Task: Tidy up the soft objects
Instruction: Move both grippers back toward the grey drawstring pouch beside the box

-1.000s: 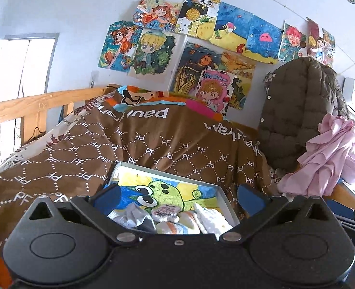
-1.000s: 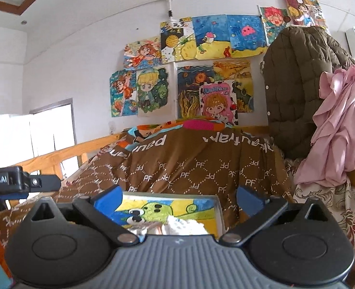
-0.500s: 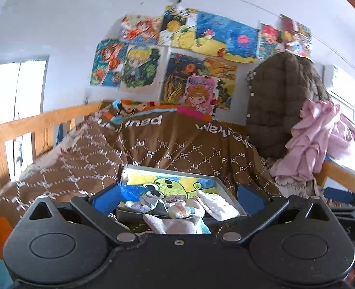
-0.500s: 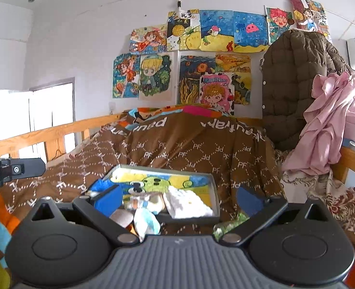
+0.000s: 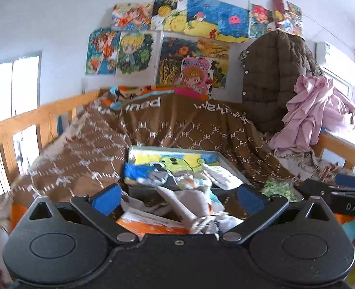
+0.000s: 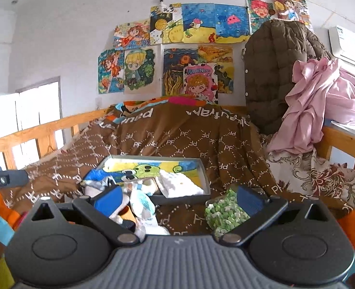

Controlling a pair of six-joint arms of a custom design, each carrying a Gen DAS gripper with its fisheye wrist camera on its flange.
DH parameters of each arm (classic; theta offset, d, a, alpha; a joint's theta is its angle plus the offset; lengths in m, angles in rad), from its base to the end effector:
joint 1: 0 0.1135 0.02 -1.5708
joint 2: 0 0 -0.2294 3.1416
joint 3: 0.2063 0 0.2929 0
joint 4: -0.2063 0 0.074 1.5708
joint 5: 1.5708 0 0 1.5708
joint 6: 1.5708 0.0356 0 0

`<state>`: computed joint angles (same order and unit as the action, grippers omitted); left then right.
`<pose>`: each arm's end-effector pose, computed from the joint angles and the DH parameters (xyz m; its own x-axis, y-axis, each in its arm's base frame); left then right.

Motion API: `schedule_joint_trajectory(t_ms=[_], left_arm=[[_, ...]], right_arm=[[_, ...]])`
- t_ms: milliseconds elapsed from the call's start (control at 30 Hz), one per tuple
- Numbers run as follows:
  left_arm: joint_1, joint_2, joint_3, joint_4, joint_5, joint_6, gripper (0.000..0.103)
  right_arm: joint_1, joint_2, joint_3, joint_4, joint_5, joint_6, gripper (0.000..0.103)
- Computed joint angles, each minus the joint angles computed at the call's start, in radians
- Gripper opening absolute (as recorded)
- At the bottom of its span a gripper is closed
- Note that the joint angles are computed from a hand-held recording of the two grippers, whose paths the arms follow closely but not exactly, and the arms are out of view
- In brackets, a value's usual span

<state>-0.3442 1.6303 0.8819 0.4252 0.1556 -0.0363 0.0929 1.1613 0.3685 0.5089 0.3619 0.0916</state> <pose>0.3634 -0.1361 0.1567 -0.3159 0.0752 -0.9458 0.4605 0.8837 -0.0836 0.2756 0.0130 0.1318 -0.2547 0.0622 -0.9650 0.2761 0.9611 -0.0109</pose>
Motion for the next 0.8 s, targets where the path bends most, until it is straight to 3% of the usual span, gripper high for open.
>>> schedule_joint_trajectory(t_ms=[133,300,533,800], left_arm=[[0.024,0.02,0.004,0.022,0.033,0.028,0.102],[0.07,0.098,0.108,-0.099,0.123,-0.048,0.102],[0.092,0.195,0.217,-0.219,0.135,-0.054,0.102],[0.101,0.216,0.243,-0.243,0.227,-0.063,0.102]], right_arm=[[0.007,0.06,0.033,-0.009,-0.037,-0.018,0.103],[0.036,0.165,0.097,-0.043,-0.083,-0.069,0.103],[0.085,0.305,0.193,-0.079,-0.136,-0.142,0.103],[0.113,0.419,0.277,-0.107,-0.157,-0.165,0.103]])
